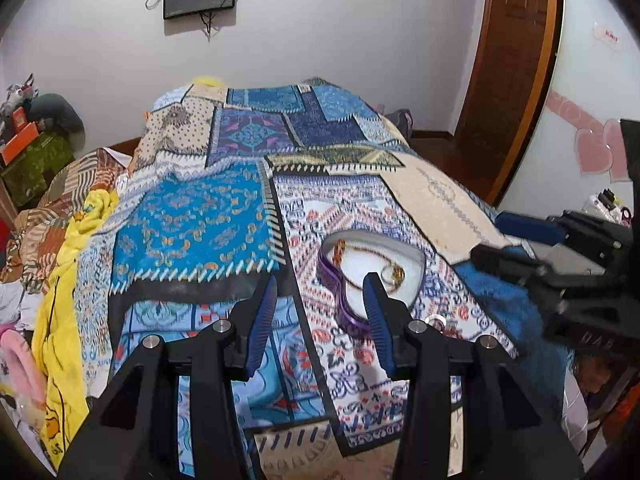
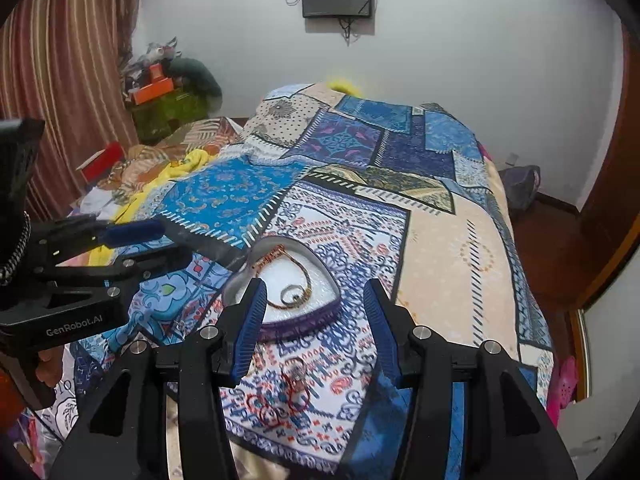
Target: Organize jewelry
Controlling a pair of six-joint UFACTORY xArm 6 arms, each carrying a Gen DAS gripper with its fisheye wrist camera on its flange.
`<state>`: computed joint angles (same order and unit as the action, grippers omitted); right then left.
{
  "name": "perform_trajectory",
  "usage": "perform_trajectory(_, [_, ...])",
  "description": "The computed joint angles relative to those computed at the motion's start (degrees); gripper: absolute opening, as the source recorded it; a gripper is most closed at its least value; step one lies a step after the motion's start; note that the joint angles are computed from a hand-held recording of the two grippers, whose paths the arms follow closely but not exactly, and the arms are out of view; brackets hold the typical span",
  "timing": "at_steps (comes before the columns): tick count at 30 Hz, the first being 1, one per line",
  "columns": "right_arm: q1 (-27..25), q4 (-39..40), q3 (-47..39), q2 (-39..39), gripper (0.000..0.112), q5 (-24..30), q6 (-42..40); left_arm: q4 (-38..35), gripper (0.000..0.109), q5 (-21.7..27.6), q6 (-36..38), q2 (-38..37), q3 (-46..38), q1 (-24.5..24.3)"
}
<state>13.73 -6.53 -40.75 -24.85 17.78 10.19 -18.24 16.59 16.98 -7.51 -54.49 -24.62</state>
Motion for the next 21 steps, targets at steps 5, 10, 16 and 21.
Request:
perform_trajectory(5, [-1.08,0.87,1.98,-1.88,0.047,1.05,-0.16,-0.21,0.044,2.11,0.42,-0.54,1.41,-0.01])
perform_trajectory(10, [-2.00,2.56,4.22,-3.71,0.047,2.34,-0.88,1.10,0.044,3.61,-0.14,-1.41,3.29,1.09])
perform_trajectory(16, [-2.74,6.04,6.98,-5.02,0.047,3.34,-2.74,1.30,0.044,5.41,-0.59,-2.67,6.08,2.79])
perform_trajectory(21, [-2.29,8.65,8.07,-4.71,0.047,4.28,-4.61,-1.15,0.044,6.21,0.45,-3.26,8.14,3.47])
